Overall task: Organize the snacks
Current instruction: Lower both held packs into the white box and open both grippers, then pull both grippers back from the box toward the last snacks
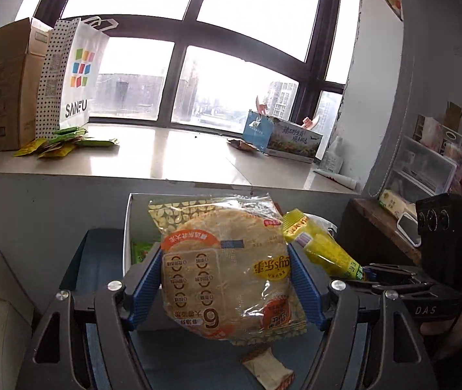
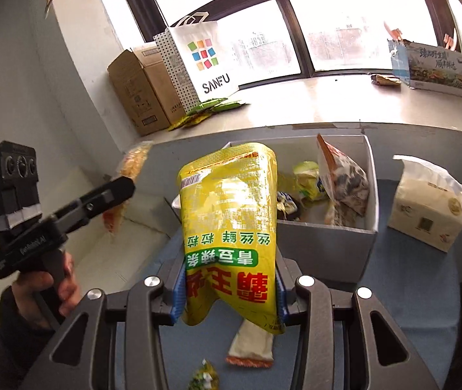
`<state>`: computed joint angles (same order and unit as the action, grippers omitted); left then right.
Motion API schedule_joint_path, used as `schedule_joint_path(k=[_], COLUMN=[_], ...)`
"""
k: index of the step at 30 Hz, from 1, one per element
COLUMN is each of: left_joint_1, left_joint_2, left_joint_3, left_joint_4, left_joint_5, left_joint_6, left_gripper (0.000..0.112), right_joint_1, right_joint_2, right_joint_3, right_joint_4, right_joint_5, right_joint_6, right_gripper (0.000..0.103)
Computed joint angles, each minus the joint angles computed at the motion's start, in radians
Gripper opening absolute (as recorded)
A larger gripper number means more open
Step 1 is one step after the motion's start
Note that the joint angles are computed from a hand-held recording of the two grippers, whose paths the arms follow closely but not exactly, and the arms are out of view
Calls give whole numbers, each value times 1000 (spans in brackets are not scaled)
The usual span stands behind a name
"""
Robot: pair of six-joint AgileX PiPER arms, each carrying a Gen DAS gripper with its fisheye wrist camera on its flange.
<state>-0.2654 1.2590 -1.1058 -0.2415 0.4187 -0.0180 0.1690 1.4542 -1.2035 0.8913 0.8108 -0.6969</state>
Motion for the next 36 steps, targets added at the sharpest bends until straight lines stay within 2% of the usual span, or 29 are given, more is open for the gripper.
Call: schedule_joint_path(k=[2, 6, 10, 11, 12, 13, 14, 15, 16, 21, 23, 27, 33, 36], left_joint_1=[53, 116, 171, 183, 190, 190, 192, 194, 197, 194, 192, 167, 93, 23], left_joint_2=[122, 317, 454, 488, 528, 564, 575, 569, 562, 536, 521, 447, 224, 111], left_joint_3=[-113, -318, -449, -488, -540, -591, -603, -585, -564, -509, -488, -409, -155, -28], left_joint_4=[-108, -135, -247, -275, -264, -213, -177, -166, -169, -111, -112, -56, 1, 104], left_joint_5=[27, 99, 162, 199, 254, 302, 310, 291, 272, 240, 229, 176, 34, -3], left_joint_6=[101, 131, 196, 207, 178, 109, 56, 42, 51, 30, 43, 18, 48, -24], left_gripper=[78, 78, 78, 80, 93, 100, 103, 103, 103, 103, 103, 103, 103, 103], right_joint_1=[29, 90, 99, 103, 107, 106, 97, 86, 82, 105, 102, 102, 95, 83], right_joint_2=[110, 291, 436, 462, 485, 499, 510, 522, 526, 487, 452, 392, 175, 44], right_joint_3=[-137, -381, -583, -623, -657, -674, -682, -695, -702, -666, -619, -559, -286, -118], right_joint_4=[-39, -217, -322, -353, -388, -404, -380, -352, -357, -458, -432, -399, -295, -218], right_joint_5=[8, -12, 29, 38, 39, 30, 22, 27, 27, -24, -62, -78, -195, -248], right_joint_6=[95, 362, 498, 528, 563, 586, 576, 555, 555, 564, 525, 454, 249, 113], right_gripper=[46, 46, 47, 52, 66, 78, 90, 98, 102, 103, 103, 103, 103, 103])
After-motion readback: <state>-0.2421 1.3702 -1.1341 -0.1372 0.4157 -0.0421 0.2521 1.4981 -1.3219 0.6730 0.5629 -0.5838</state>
